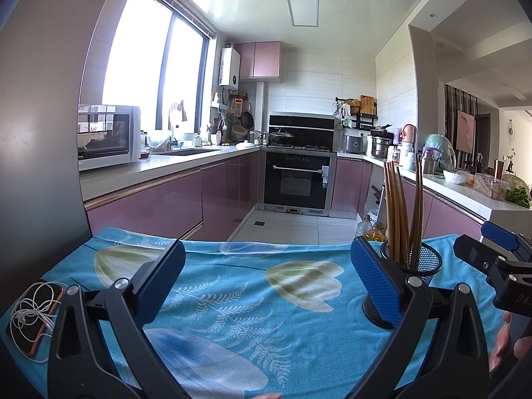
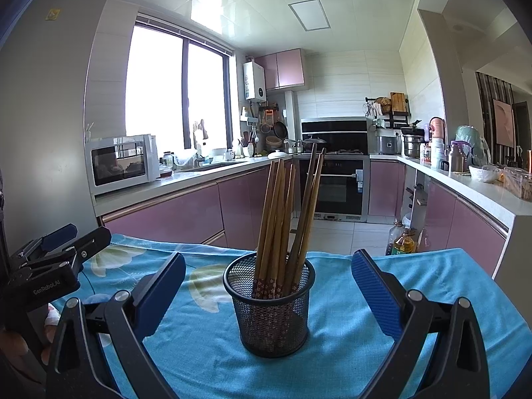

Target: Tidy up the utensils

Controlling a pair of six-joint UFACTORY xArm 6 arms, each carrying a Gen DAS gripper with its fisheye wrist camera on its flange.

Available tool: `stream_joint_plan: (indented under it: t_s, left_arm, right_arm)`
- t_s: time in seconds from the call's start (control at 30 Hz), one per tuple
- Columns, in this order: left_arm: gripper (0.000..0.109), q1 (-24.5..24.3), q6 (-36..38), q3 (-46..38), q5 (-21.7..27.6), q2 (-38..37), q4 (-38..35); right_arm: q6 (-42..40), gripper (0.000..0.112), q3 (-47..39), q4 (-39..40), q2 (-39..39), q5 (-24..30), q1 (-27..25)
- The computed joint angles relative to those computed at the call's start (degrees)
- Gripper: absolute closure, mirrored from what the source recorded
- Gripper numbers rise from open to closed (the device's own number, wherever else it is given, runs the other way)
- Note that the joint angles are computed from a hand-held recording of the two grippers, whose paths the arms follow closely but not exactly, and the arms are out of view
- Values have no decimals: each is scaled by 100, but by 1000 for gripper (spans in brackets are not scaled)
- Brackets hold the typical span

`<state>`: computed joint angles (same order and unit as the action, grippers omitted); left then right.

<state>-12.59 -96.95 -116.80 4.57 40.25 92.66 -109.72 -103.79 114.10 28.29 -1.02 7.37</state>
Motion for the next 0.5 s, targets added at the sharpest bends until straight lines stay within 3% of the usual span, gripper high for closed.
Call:
stream_joint_plan:
  t_s: [0.5]
  left_arm:
    - [11, 1, 131, -21, 18, 21, -123]
  right_arm:
    - [40, 16, 20, -28, -11, 13, -3]
